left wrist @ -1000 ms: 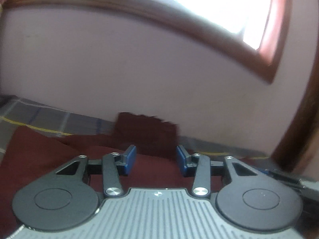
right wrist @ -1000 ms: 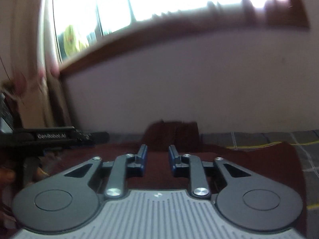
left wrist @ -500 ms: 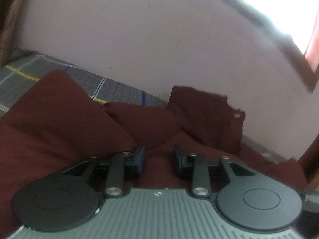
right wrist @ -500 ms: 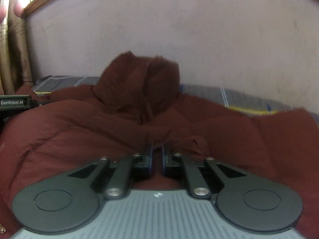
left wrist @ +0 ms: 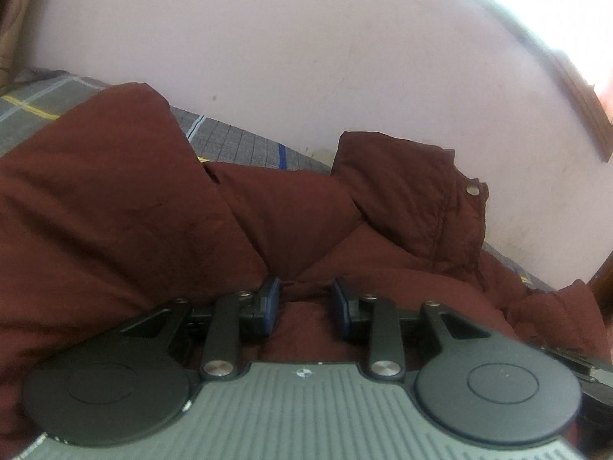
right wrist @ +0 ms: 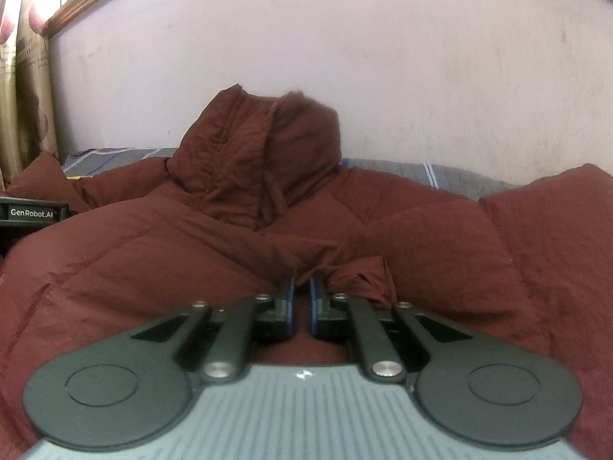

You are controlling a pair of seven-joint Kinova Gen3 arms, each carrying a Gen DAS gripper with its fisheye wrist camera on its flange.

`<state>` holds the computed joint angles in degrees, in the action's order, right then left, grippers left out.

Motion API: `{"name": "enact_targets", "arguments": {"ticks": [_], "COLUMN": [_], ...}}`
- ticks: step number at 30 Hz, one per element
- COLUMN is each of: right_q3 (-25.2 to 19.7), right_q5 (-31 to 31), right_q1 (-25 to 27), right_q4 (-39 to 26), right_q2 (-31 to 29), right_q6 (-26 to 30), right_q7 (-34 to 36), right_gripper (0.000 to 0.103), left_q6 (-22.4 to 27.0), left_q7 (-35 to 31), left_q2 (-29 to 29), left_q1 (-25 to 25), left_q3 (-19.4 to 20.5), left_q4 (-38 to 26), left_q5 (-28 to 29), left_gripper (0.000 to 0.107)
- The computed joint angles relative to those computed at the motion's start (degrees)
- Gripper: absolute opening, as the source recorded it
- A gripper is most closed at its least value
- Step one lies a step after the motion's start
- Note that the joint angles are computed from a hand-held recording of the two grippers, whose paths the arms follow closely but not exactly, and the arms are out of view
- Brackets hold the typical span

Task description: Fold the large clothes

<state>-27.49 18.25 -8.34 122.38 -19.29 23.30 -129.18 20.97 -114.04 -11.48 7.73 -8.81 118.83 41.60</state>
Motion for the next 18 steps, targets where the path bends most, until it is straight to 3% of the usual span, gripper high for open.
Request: {"name": "enact_targets", "arguments": {"ticks": [5,18], "right_q3": [2.95,0.82], "right_q5": [-2.04,-1.98], "right_q1": [-2.09,0.26], "right_q4": [0.6,0.77], "right_q2": [0.05,-0.44], "right_q6": [-1.3,-1.87], "right_q7": [1.83,1.47], "right_gripper": [0.006,0.006], "left_q6": [-0.51,-2.82], "left_q7": [-0.05,7.51], "left_q2": [-0.1,-1.16], "left_q1": [-0.08,0.3], "left_q3": [0.2,1.95], "left_q4": [0.29,0.82], "left_q5": [0.26,-8.03], "left_gripper": [0.036,0.036]}}
